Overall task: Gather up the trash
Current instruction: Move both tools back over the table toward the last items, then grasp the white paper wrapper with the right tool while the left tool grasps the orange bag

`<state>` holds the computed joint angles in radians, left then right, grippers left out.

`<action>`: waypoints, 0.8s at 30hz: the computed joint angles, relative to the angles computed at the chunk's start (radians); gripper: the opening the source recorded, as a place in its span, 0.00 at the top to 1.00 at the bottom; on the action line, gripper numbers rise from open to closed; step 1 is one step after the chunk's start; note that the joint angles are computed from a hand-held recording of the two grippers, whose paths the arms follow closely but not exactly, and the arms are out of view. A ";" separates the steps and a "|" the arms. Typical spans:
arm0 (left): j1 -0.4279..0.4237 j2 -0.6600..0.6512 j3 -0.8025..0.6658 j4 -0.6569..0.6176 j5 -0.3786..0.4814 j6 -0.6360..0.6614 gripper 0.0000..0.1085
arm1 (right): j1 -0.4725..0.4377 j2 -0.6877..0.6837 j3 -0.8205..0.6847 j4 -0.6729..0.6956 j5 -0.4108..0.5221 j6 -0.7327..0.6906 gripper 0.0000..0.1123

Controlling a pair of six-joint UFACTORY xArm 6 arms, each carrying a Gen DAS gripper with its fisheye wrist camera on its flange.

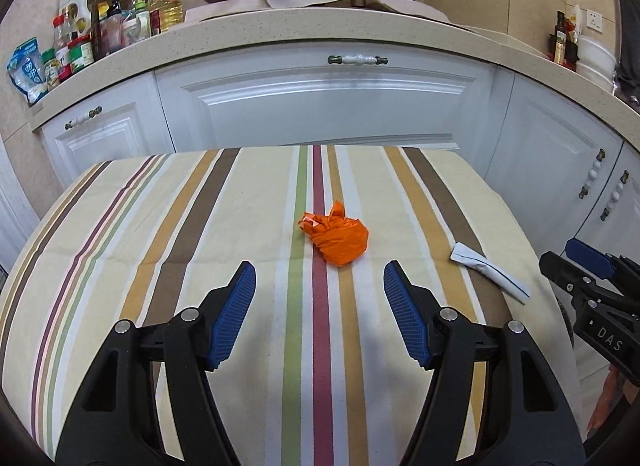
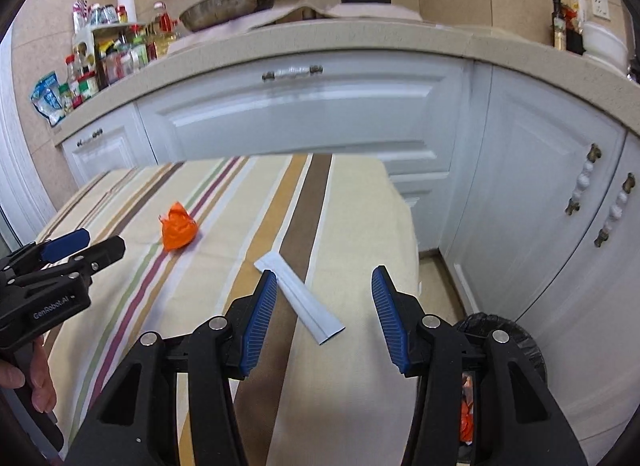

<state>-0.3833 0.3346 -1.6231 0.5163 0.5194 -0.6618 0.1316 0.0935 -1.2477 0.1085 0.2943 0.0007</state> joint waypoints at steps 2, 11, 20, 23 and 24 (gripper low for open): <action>0.002 0.005 0.002 0.000 -0.003 -0.006 0.40 | 0.002 0.016 -0.014 -0.004 0.018 0.006 0.56; 0.012 0.052 -0.035 -0.029 0.010 0.006 0.40 | 0.011 0.095 -0.102 -0.048 0.130 0.038 0.56; 0.009 0.095 -0.085 -0.072 0.020 0.041 0.40 | 0.020 0.148 -0.184 -0.103 0.242 0.055 0.65; 0.007 0.106 -0.102 -0.071 0.023 0.040 0.39 | 0.024 0.138 -0.173 -0.080 0.238 0.024 0.77; 0.007 0.113 -0.111 -0.075 0.025 0.043 0.39 | 0.026 0.133 -0.167 -0.070 0.235 0.013 0.80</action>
<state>-0.3767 0.4473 -1.7342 0.4408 0.5441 -0.6185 0.1575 0.2268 -1.4145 0.0380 0.5298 0.0137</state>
